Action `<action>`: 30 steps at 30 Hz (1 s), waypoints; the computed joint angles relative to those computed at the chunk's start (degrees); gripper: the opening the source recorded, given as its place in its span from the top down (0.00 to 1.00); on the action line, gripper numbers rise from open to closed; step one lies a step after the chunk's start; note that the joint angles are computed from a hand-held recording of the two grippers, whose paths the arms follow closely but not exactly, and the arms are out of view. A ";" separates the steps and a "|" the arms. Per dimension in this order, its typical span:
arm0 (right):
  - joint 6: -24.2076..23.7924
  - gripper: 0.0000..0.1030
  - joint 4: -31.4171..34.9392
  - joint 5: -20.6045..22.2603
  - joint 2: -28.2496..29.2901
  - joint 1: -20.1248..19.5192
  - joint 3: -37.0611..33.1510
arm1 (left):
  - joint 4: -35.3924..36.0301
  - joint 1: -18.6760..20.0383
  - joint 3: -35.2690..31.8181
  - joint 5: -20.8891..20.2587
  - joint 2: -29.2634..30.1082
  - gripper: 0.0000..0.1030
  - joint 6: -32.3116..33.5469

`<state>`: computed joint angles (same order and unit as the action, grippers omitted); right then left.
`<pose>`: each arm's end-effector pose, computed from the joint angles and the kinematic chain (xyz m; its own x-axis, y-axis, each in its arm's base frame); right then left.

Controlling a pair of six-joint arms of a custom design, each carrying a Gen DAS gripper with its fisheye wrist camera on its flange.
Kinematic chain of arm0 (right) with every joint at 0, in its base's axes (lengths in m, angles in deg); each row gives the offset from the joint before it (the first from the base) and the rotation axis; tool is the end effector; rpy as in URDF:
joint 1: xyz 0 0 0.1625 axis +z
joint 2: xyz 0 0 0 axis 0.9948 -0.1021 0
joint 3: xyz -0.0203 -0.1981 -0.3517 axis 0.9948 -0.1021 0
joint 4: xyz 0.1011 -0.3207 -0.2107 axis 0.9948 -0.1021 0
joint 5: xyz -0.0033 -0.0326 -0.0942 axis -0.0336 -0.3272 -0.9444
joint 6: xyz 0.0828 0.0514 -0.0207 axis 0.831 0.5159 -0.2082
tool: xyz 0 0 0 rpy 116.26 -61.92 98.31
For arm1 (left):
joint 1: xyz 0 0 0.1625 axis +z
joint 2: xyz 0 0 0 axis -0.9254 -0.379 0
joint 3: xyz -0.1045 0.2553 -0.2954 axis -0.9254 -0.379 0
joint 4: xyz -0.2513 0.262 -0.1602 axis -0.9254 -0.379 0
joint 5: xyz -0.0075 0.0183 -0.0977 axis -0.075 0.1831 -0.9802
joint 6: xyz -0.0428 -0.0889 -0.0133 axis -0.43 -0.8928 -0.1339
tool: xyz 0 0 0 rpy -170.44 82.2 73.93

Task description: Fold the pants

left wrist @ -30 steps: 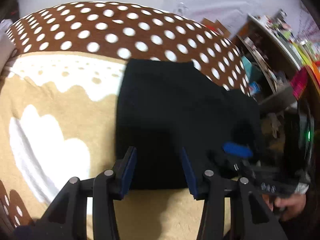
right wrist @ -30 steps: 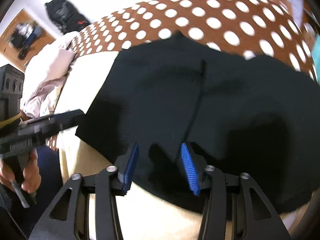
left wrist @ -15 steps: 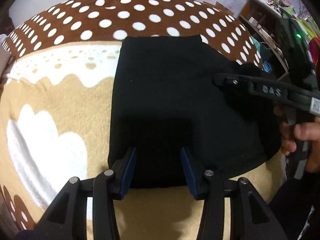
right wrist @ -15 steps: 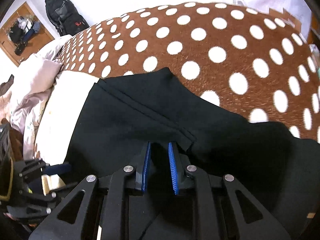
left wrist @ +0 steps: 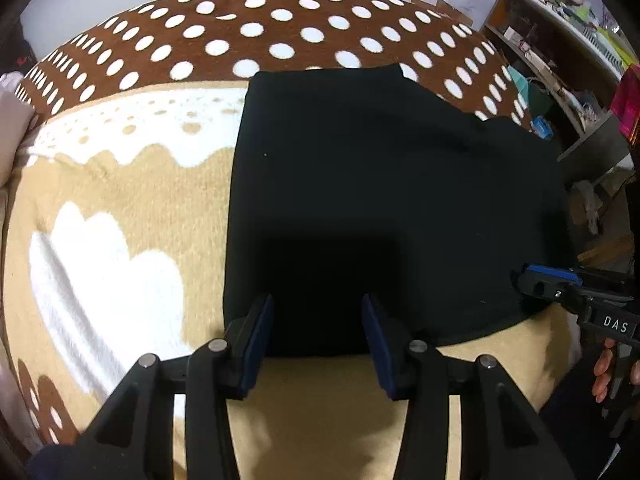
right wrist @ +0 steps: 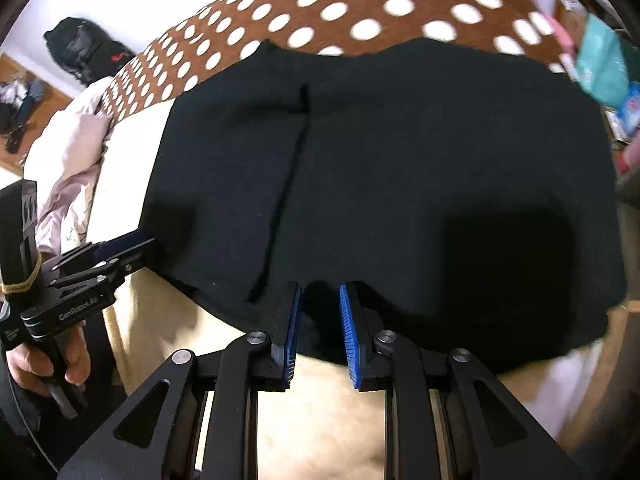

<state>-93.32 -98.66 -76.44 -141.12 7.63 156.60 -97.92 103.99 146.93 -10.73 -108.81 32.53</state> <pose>0.1032 -0.4206 0.2095 -0.8701 -0.1696 0.4629 -0.2448 0.9637 -0.1070 -0.2296 -0.4074 0.0767 -0.7912 0.0546 -0.6091 0.2418 0.9427 -0.2297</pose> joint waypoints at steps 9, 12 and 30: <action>0.51 0.52 0.57 -0.37 -10.68 0.86 1.95 | -0.38 -4.88 3.35 0.69 -4.63 0.53 -5.60; 0.95 0.52 0.77 1.37 -14.75 -1.27 2.97 | 0.01 -5.86 3.52 1.60 -5.20 0.53 -6.92; 13.03 0.44 -0.18 9.93 -22.79 -12.14 5.69 | 0.18 -7.58 1.53 1.55 -3.12 0.53 -5.39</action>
<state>-80.29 -98.83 -66.51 -163.91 -4.51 162.29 -97.74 96.41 148.47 -9.18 -111.93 27.14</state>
